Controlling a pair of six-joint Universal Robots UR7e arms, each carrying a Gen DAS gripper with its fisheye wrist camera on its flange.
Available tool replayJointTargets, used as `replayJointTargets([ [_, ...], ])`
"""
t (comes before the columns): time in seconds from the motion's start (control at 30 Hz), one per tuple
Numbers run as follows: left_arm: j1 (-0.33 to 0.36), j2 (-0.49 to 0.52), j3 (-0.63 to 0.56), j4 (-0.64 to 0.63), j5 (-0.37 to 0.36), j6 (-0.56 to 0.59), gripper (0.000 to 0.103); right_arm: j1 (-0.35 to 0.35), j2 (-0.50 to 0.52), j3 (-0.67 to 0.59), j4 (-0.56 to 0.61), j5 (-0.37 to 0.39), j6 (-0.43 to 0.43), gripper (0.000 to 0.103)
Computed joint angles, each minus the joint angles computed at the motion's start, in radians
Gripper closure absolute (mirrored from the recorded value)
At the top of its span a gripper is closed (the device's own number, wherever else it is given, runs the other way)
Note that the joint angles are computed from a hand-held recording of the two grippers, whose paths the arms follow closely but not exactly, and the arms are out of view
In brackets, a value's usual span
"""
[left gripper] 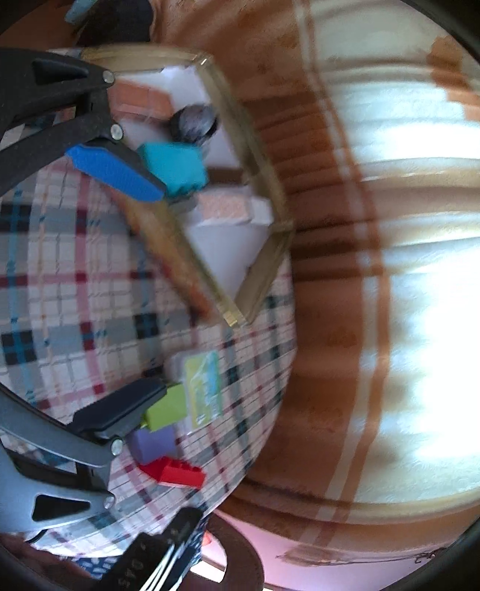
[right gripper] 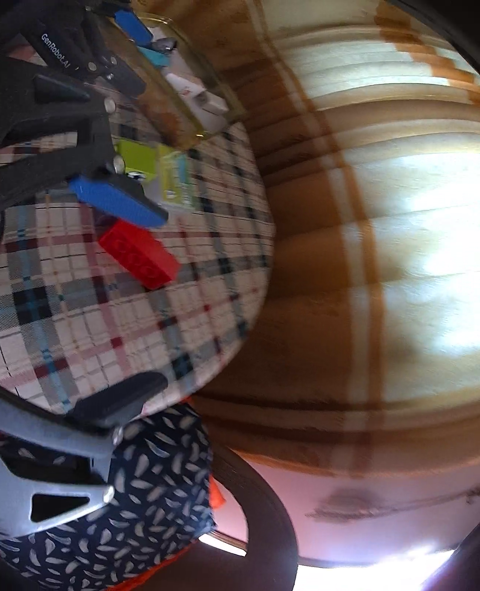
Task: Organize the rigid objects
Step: 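Lift both tools out of the tin back over the remaining objects, then grasp the red brick with the right tool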
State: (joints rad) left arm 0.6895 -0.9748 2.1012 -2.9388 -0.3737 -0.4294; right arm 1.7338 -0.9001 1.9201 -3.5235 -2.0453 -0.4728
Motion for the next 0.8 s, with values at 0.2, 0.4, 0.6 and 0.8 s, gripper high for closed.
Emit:
replayJointTargets([
  [0.2, 0.006, -0.009, -0.01, 0.084, -0.015, -0.056, 0.005, -0.001, 0.005, -0.045, 0.132, 0.022, 0.07, 0.035],
  [0.4, 0.005, 0.0, -0.021, 0.106, -0.012, -0.054, 0.005, 0.012, 0.061, -0.128, 0.253, -0.034, 0.108, 0.036],
  [0.6, 0.015, -0.005, -0.036, 0.156, -0.031, -0.078, 0.005, -0.013, 0.048, -0.138, 0.334, -0.017, 0.138, 0.069],
  [0.8, 0.02, 0.001, -0.043, 0.141, -0.062, -0.062, 0.005, -0.068, -0.023, -0.098, 0.4, 0.113, 0.151, 0.078],
])
